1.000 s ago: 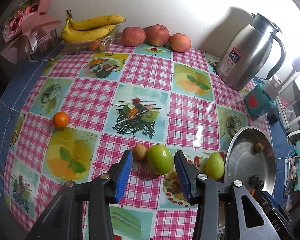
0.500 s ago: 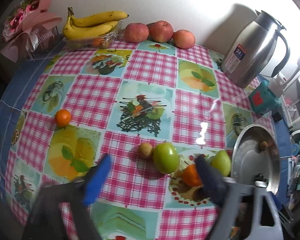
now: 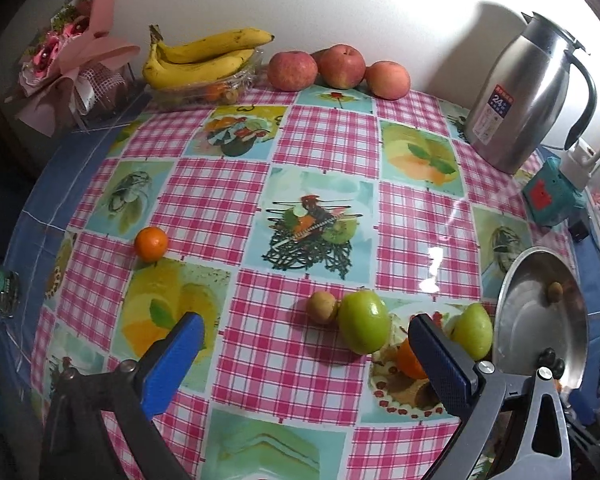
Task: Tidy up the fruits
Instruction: 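Withdraw both tools from the basin toward the fruit on the tablecloth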
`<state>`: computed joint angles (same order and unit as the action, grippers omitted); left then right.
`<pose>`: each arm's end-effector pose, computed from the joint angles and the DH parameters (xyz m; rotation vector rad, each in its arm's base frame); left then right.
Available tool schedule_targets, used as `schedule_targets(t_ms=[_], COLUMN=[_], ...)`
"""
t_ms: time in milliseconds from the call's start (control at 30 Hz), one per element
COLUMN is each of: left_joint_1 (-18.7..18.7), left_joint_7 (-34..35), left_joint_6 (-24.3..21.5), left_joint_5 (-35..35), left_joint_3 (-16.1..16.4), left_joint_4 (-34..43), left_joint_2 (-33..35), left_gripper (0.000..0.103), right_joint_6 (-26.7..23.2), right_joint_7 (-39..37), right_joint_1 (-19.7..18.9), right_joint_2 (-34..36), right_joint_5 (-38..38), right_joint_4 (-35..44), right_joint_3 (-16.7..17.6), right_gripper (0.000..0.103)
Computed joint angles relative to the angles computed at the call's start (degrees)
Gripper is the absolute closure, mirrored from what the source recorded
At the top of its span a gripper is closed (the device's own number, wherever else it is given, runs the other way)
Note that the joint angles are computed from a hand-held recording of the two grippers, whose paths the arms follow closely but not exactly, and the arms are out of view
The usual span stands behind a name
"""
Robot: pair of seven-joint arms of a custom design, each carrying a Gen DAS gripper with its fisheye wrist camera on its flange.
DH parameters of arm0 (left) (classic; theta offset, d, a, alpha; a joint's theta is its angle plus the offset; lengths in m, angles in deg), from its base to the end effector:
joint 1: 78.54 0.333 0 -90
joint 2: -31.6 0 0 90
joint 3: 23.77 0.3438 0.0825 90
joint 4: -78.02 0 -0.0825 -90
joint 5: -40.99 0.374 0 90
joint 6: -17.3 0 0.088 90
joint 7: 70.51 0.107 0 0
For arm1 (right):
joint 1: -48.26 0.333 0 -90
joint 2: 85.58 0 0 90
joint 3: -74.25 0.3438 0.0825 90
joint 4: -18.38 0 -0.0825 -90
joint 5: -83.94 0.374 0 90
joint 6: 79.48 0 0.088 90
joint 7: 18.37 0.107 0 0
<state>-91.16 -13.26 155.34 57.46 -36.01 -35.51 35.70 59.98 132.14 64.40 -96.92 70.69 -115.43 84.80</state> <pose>0.5428 -0.2464 0.5012 -1.9481 2.0249 -0.4027 0.4357 0.2222 0.4769 -1.5292 2.3950 -0.3130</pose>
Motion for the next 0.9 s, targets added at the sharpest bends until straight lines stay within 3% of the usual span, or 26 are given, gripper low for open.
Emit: schedule_targets(t_ms=[67,633,900], left_joint_1=[-0.01,0.04,0.04], left_joint_7=[-0.46,0.54,1.77], left_joint_6=[-0.17,2.9,0.31], left_joint_5=[0.63,3.16,5.19], left_joint_3=[0.09,0.15,0.4], left_joint_4=[0.01,-0.86,0.12], left_joint_2=[0.02,-0.28,0.31], left_gripper=[0.0,0.0,0.0], right_joint_6=[-0.08,1.75,3.11], right_joint_7=[1.4,6.99,5.56], right_joint_1=[-0.34,-1.3,-0.25], right_joint_2=[-0.12,-0.64,0.63], right_joint_5=[-1.61,-9.48,-11.78], right_joint_4=[-0.07,-0.26,0.56], right_joint_3=[0.4,1.77,1.77], right_gripper=[0.005,0.005,0.005])
